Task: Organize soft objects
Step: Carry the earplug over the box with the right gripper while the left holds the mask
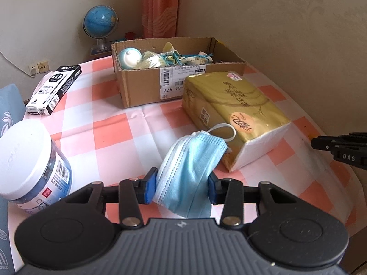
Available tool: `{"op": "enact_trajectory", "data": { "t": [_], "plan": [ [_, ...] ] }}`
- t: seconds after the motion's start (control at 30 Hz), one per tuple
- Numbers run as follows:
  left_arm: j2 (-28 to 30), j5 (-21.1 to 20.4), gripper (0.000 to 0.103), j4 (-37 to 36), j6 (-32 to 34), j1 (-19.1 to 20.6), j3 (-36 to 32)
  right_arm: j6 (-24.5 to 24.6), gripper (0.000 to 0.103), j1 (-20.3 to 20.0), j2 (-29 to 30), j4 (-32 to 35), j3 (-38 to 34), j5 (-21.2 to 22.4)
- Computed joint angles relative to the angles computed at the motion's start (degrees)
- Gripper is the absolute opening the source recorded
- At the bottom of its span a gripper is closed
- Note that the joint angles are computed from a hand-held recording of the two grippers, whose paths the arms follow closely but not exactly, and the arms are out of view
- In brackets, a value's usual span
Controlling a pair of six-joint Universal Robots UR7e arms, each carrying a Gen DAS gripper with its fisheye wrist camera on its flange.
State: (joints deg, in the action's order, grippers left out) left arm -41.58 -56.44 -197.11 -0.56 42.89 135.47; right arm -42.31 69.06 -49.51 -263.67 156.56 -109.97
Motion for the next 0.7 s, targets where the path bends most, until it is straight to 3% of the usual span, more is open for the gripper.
{"op": "enact_trajectory", "data": {
  "t": [0.47, 0.7],
  "plan": [
    [0.6, -0.4, 0.042, 1.0, -0.5, 0.4, -0.4, -3.1, 0.024, -1.2, 3.6, -2.2, -0.7, 1.8],
    [-0.1, -0.8, 0.042, 2.1, -0.3, 0.3, -0.4, -5.3, 0.017, 1.5, 5.1, -2.6, -2.2, -2.2]
  ]
}}
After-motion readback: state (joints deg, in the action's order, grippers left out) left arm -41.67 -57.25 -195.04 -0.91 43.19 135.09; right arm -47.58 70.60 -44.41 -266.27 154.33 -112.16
